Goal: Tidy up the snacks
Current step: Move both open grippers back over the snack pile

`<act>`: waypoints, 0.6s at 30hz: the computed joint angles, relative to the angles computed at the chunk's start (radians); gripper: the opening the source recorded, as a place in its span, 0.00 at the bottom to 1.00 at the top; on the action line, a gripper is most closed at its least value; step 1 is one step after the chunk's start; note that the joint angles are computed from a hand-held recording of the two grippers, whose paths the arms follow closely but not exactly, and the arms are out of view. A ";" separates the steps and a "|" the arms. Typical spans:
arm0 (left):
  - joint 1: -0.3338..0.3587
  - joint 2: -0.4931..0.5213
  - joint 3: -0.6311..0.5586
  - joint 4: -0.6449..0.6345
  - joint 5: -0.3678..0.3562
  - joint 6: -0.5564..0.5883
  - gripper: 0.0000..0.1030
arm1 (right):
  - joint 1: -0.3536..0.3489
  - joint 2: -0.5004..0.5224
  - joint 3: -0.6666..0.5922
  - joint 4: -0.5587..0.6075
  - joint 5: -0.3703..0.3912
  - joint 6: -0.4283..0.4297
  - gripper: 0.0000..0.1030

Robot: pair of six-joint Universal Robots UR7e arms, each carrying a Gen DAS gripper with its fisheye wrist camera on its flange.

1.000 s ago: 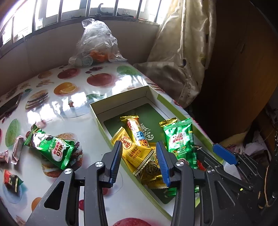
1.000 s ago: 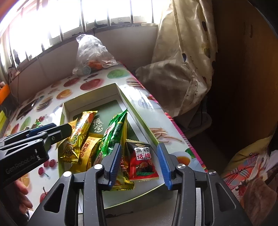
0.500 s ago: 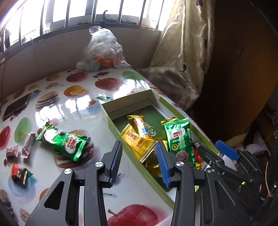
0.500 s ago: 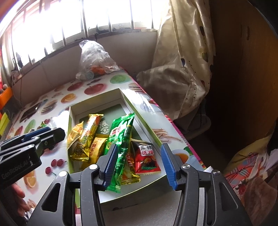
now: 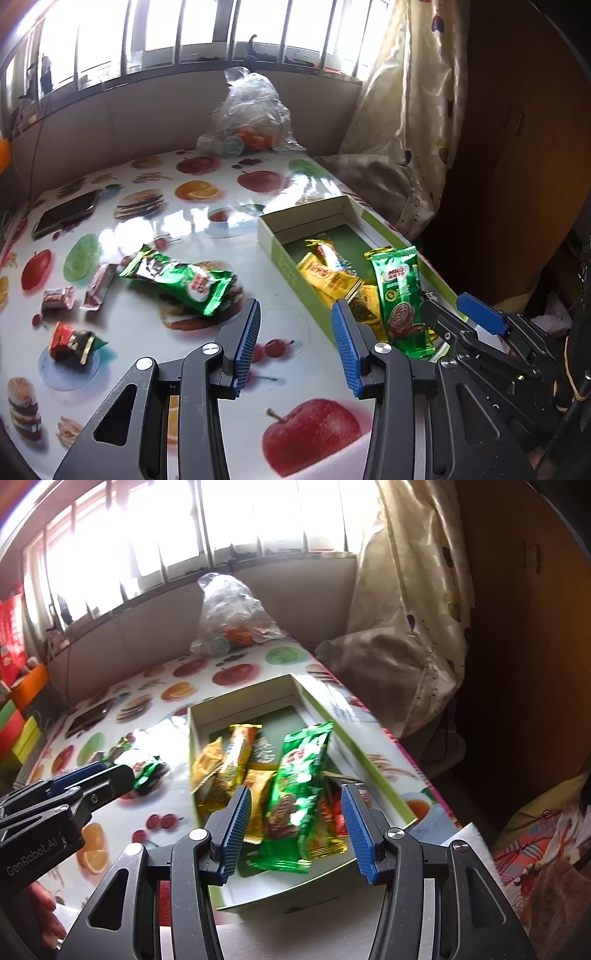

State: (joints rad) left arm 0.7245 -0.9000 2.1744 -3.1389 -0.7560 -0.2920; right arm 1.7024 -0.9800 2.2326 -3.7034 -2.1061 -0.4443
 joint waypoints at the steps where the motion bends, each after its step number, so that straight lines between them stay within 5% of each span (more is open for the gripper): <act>1: -0.001 -0.004 0.007 -0.002 0.003 -0.003 0.41 | 0.004 0.003 0.000 0.000 0.002 -0.001 0.49; 18: -0.007 -0.108 0.119 0.016 0.088 -0.091 0.41 | 0.069 0.056 -0.011 0.027 0.053 -0.030 0.49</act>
